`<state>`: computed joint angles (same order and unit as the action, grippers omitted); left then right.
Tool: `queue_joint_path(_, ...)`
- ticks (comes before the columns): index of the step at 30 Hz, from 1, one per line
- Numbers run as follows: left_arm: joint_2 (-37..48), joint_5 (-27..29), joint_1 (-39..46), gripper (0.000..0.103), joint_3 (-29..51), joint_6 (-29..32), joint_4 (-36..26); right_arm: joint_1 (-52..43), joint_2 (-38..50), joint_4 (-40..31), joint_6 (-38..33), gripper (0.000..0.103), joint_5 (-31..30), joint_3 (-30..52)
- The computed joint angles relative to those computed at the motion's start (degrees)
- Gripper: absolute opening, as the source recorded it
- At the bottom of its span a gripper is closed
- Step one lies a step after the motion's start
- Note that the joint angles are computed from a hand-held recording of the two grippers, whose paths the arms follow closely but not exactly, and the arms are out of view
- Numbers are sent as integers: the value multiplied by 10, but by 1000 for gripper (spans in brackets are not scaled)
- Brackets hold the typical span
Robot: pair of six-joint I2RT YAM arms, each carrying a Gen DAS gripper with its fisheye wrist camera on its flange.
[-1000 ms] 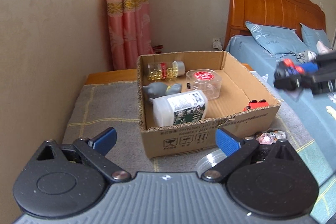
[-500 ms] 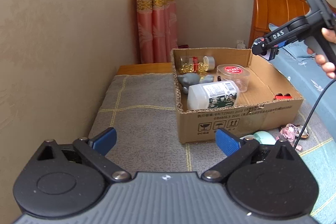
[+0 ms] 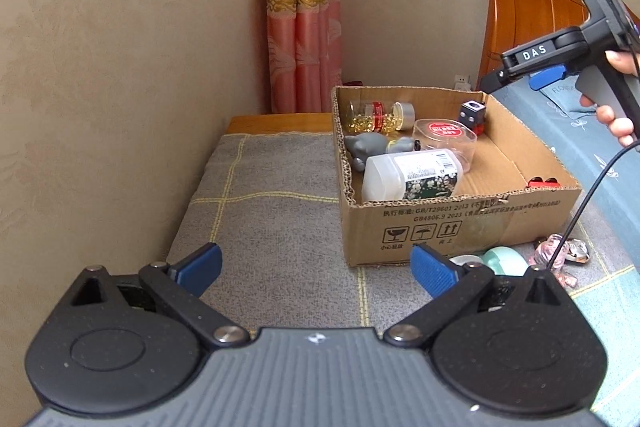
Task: Organize rigid objects
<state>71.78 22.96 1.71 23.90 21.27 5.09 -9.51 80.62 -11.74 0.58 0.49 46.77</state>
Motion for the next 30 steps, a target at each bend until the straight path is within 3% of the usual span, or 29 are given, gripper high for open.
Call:
queue_joint_path(13, -53, 8, -3, 100, -19, 11, -38, 42, -184, -58, 23, 103, 15, -120)
queue_joint_path(20, -60, 2, -15, 100, -29, 24, -46, 87, -324, -96, 77, 103, 51, -221)
queue_joint_path(23, -56, -4, -25, 100, -31, 28, -48, 135, -392, -121, 120, 103, 94, -270)
queue_joint_path(26, -53, -12, -43, 100, -36, 29, -49, 225, -449, -153, 186, 103, 179, -312)
queue_joint_path(30, -47, -22, -71, 100, -40, 28, -52, 365, -493, -204, 333, 103, 282, -360)
